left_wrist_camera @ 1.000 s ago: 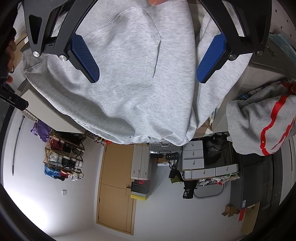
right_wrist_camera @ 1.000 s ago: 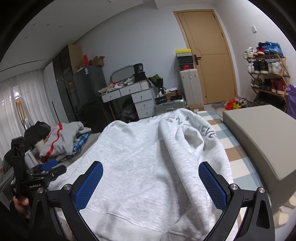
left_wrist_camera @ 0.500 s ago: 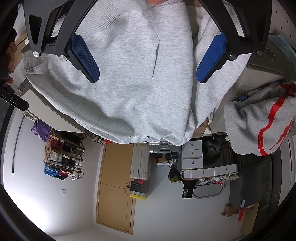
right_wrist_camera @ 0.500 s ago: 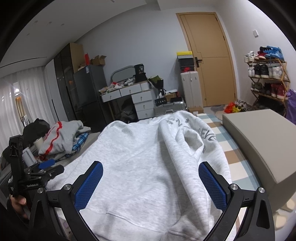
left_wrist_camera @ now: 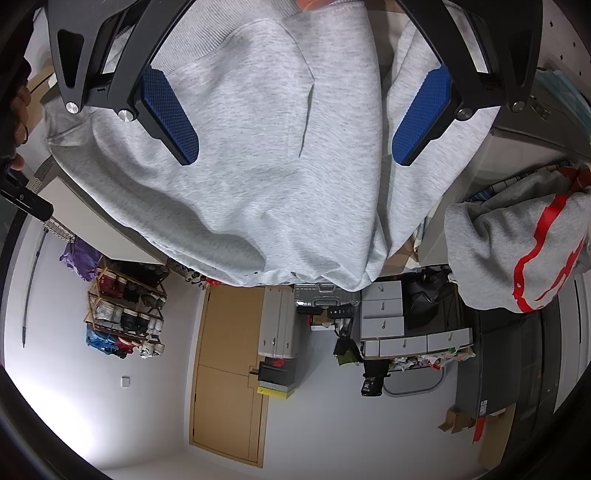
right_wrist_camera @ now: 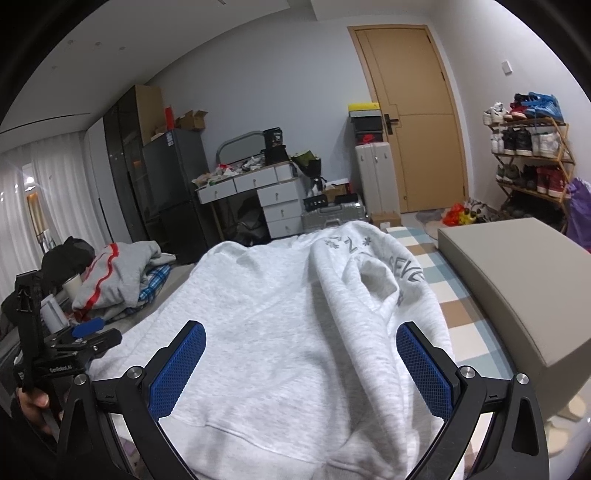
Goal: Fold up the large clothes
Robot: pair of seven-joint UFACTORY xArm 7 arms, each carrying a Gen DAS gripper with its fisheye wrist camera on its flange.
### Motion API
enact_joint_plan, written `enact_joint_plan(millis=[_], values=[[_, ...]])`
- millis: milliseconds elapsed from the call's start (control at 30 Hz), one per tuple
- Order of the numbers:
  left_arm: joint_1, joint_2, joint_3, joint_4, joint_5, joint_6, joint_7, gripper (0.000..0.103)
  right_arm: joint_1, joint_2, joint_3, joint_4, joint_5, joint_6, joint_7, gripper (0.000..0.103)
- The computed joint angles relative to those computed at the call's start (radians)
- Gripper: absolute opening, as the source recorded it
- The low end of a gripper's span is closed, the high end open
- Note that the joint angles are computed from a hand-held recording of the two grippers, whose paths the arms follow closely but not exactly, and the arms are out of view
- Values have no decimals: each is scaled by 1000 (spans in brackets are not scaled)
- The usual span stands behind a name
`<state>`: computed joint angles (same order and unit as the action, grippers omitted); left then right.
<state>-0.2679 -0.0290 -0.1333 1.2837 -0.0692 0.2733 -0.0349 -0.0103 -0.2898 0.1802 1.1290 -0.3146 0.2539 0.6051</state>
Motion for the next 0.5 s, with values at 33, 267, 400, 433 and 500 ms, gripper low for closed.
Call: enact_joint_plan(millis=[33,267,400,433,500], values=[[0,4,1,4,-2,1,2,102,-2,0,-2,0,1,3,3,103],[5,43,3,52,-10,36,5,102,-5,-1,-31,-3,35,26,9,103],[8,66,2,82,-28,57,24,102,-17,2,-26,23,16,108,8,103],[9,73,3,91,-29,65,25,102,-25,1,-23,35,4,141,17,103],[12,87,2,109,-41,80,37,102,-29,-6,-30,35,-7,160,25,103]])
